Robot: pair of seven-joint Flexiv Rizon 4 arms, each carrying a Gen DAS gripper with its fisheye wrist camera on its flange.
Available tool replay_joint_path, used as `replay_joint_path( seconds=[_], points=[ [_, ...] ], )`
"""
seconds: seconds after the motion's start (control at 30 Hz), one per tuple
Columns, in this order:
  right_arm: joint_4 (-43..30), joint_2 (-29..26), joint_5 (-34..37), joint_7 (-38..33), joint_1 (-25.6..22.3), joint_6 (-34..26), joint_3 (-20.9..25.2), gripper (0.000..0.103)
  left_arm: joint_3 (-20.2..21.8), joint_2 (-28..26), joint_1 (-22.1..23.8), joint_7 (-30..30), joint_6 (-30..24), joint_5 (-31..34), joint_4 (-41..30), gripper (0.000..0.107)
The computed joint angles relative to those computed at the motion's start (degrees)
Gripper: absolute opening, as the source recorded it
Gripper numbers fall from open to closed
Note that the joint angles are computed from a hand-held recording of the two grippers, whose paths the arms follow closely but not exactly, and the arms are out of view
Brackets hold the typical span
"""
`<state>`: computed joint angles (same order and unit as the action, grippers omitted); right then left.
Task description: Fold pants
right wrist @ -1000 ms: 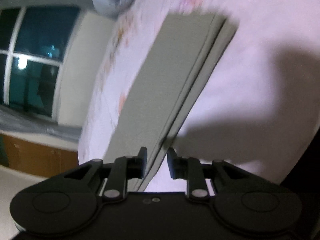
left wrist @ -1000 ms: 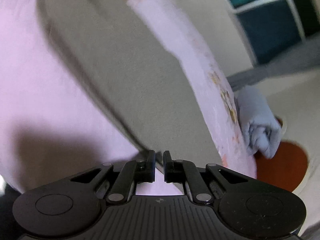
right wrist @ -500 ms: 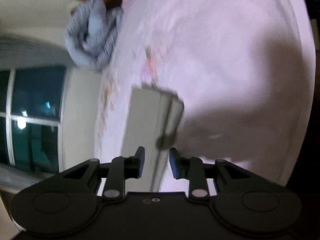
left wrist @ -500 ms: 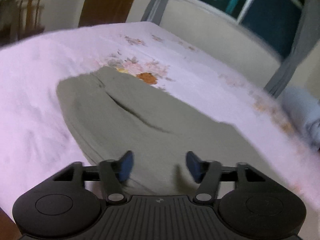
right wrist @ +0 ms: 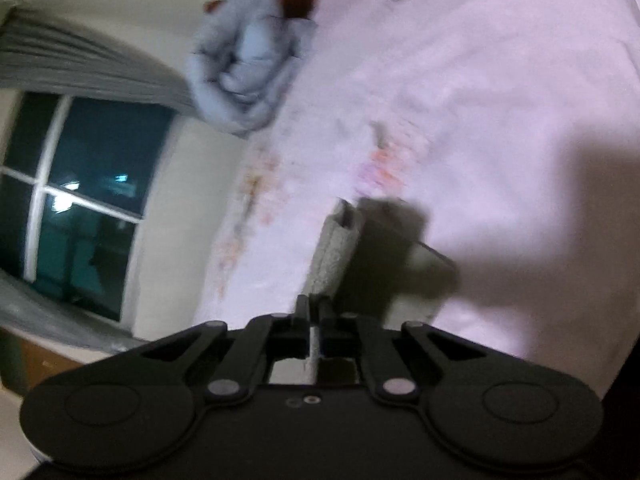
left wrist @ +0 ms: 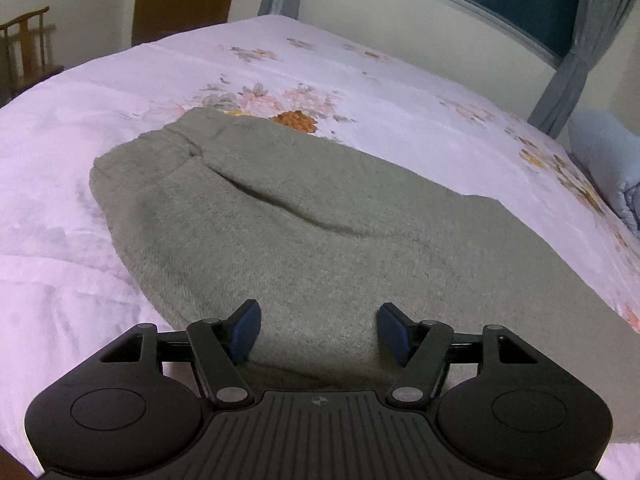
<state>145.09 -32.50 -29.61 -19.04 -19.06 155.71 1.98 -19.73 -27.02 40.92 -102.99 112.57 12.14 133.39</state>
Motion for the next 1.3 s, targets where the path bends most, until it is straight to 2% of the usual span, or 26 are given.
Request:
replay_joint_path(
  seconds=[0.07,0.13,0.23,0.27,0.3,0.43,0.53,0.57,0.63,0.77,0.87,0.93,1.0,1.07,1.1,1.13,1.17,1.23,1.3],
  points=[
    [0.6,-0.5,-1.4,0.4,-0.6,-2.0,-0.9,0.000,-0.8,-0.4,1.1,0.3,0.4,1.1,0.1,0.066],
    [-0.3,-2.8,-5.3,4.1,-3.1,-5.9,-1.0,0.000,-0.9,-0.3,1.3,0.8,0.1,1.5,0.1,0.066],
    [-0.8,-6.1,-8.1,4.4,-5.7,-2.4,0.1,0.000,-1.9,-0.4,2.2,1.3,-0.5,1.6,-0.1,0.066],
    [-0.1,-5.4,-7.1,3.6,-5.3,-2.0,-0.1,0.010,-2.1,-0.4,2.3,1.6,-0.6,1.6,-0.1,0.066],
    [0.8,-4.5,-5.3,2.3,-4.2,-2.0,-0.3,0.014,-2.2,-0.4,2.4,1.9,-0.6,1.7,0.0,0.066],
    [0.6,-5.4,-4.9,2.3,-4.1,-1.2,-0.1,0.019,-0.8,-0.6,0.7,2.8,-0.2,1.0,-0.2,0.071],
    [-1.4,-8.2,-0.7,1.7,-2.7,1.9,0.5,0.019,2.0,-0.4,-2.7,3.7,0.1,-0.3,-0.4,0.075],
    [-2.3,-8.4,-0.8,2.4,-2.2,0.6,0.3,0.010,2.5,-0.5,-3.3,3.9,0.2,-0.5,-0.5,0.076],
    [-3.0,-6.7,-0.7,0.6,-0.5,-2.6,-0.9,0.004,3.0,-0.5,-4.0,4.3,0.5,-0.6,-0.5,0.078],
    [-4.3,0.8,-4.4,-8.5,0.4,-4.9,-2.4,0.003,3.2,-0.8,-4.0,4.2,1.5,-0.1,-0.2,0.079],
    [-6.1,4.9,-8.1,-13.1,-0.2,-3.2,-2.4,0.002,3.7,-1.2,-4.1,3.9,3.0,0.7,0.1,0.079],
    [-6.2,5.0,-9.2,-14.3,-0.8,-2.6,-2.8,0.002,5.1,-1.3,-5.4,4.2,3.9,1.0,0.1,0.079],
    [-6.6,2.1,-10.3,-14.2,-1.6,-5.2,-4.0,0.002,6.3,-1.5,-6.5,4.4,4.9,1.5,0.3,0.080],
    [-8.9,-3.4,-17.8,-4.6,-5.7,-13.0,-4.3,0.002,6.8,-1.3,-6.9,4.7,4.8,2.0,0.2,0.081],
    [-9.4,-5.6,-18.3,-3.0,-7.4,-12.8,-3.0,0.002,6.9,-1.0,-7.0,4.9,4.4,2.1,0.2,0.081],
    [-9.1,-7.3,-15.4,-5.1,-7.5,-9.3,-1.9,0.002,6.4,-0.7,-6.5,4.9,3.7,2.5,0.3,0.082],
    [-8.5,-7.4,-12.0,-7.0,-6.1,-8.4,-1.6,0.003,5.8,-0.4,-5.7,4.9,3.3,2.9,0.3,0.082],
    [-8.5,-6.9,-9.5,-7.2,-4.8,-9.5,-1.3,0.003,4.6,-0.2,-4.3,5.1,2.8,3.7,0.5,0.082],
    [-9.2,-7.0,-10.8,-5.5,-5.6,-10.1,-1.1,0.003,5.6,0.2,-5.6,5.5,2.5,2.7,0.5,0.082]
  ],
)
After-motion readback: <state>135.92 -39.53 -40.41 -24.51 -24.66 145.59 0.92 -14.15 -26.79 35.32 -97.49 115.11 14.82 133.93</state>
